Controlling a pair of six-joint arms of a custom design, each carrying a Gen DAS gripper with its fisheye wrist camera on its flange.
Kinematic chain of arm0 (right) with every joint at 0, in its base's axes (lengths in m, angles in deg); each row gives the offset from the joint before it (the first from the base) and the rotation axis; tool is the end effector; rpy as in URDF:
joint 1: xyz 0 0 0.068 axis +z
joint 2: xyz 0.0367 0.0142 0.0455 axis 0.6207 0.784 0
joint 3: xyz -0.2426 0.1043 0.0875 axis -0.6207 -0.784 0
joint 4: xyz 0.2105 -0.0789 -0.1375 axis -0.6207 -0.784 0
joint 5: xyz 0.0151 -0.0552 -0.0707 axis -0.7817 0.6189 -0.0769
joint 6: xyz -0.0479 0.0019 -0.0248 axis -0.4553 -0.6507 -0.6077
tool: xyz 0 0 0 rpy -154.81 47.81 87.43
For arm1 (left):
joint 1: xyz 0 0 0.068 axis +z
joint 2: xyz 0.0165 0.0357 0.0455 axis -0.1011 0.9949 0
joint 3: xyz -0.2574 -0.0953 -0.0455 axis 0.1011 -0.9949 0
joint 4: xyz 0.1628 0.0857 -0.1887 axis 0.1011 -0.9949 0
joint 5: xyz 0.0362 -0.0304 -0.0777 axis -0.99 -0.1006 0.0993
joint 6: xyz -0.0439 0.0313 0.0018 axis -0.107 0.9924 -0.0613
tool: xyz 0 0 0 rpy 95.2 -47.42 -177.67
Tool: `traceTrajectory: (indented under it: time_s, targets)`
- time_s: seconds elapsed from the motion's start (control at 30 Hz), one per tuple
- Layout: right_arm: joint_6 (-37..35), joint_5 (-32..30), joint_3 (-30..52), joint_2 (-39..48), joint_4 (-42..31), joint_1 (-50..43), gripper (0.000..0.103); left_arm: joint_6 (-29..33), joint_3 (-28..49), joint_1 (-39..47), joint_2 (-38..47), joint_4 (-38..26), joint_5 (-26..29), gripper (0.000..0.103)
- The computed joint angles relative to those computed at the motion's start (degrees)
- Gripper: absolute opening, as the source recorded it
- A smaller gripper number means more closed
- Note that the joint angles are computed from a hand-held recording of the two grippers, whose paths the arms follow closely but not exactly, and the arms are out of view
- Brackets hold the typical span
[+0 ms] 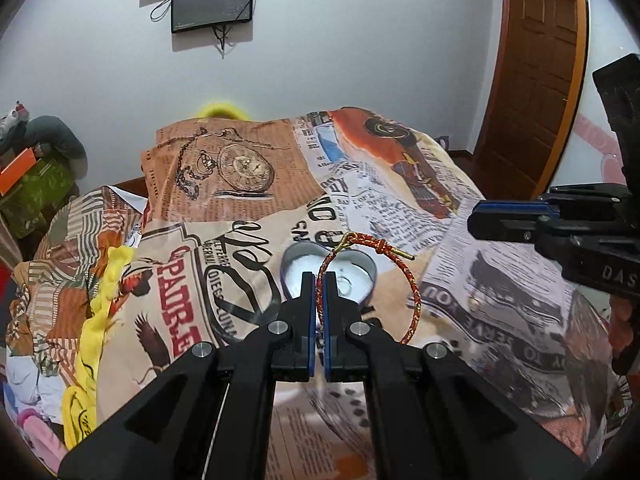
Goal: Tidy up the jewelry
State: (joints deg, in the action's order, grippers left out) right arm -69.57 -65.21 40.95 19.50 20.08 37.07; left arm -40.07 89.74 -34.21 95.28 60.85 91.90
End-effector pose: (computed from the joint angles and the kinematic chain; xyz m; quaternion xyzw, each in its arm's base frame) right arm 0.1366 0.0048 0.1557 -0.0827 0.9123 0.0767 0.3937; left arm 0.2044 -0.1145 0.1070 0.2552 0.8703 -0.1385 0.3978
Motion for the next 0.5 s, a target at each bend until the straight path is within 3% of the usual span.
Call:
traceTrajectory:
  time_s: [0.2, 0.5]
  targets:
    - [1.8, 0.7, 0.5, 13.8, 12.2, 3.0, 0.009, 0.5, 5.7, 2.0, 10.2, 2.5, 0.4, 0.001]
    - [3.8, -0.1, 3.4, 32.6, 24.7, 4.2, 0.009, 0.4, 13.9, 3.5, 22.2, 2.5, 1.7, 0.001]
